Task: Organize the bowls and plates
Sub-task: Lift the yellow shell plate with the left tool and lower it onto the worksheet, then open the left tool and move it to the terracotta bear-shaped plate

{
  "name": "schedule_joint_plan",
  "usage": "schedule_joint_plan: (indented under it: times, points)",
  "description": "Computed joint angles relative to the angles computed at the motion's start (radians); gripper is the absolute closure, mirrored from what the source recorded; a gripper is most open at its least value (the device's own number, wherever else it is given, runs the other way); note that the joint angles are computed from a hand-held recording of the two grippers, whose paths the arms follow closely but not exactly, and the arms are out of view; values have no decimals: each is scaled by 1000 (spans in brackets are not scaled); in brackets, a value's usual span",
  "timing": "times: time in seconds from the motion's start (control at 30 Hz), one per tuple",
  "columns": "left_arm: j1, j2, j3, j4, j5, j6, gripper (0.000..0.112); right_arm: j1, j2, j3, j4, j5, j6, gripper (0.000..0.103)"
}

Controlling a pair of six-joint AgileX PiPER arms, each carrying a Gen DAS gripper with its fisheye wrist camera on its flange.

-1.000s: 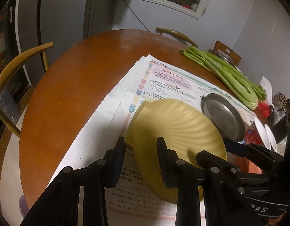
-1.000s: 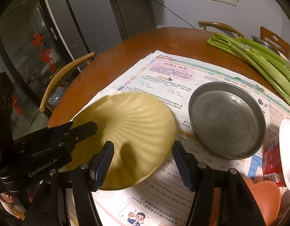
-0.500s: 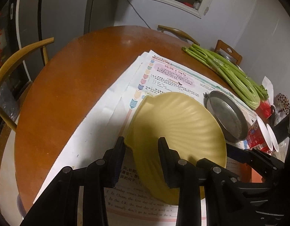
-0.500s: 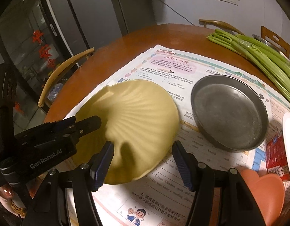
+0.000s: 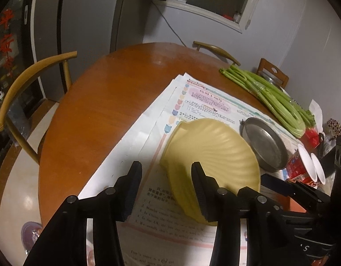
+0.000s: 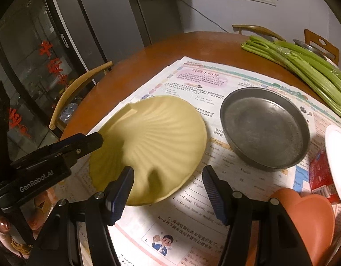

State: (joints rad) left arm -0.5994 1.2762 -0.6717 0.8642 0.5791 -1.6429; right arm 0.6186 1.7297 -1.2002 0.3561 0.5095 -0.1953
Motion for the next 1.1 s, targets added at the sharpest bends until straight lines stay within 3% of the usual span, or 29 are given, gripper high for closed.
schedule_joint_plan:
  times: [0.33, 1.1]
  points:
    - [-141, -32, -41, 11, 125, -39, 60, -19, -129, 84, 5, -19, -21, 39]
    - [-424, 46, -226, 11, 305, -73, 56, -147, -427, 253, 22, 21, -92, 39]
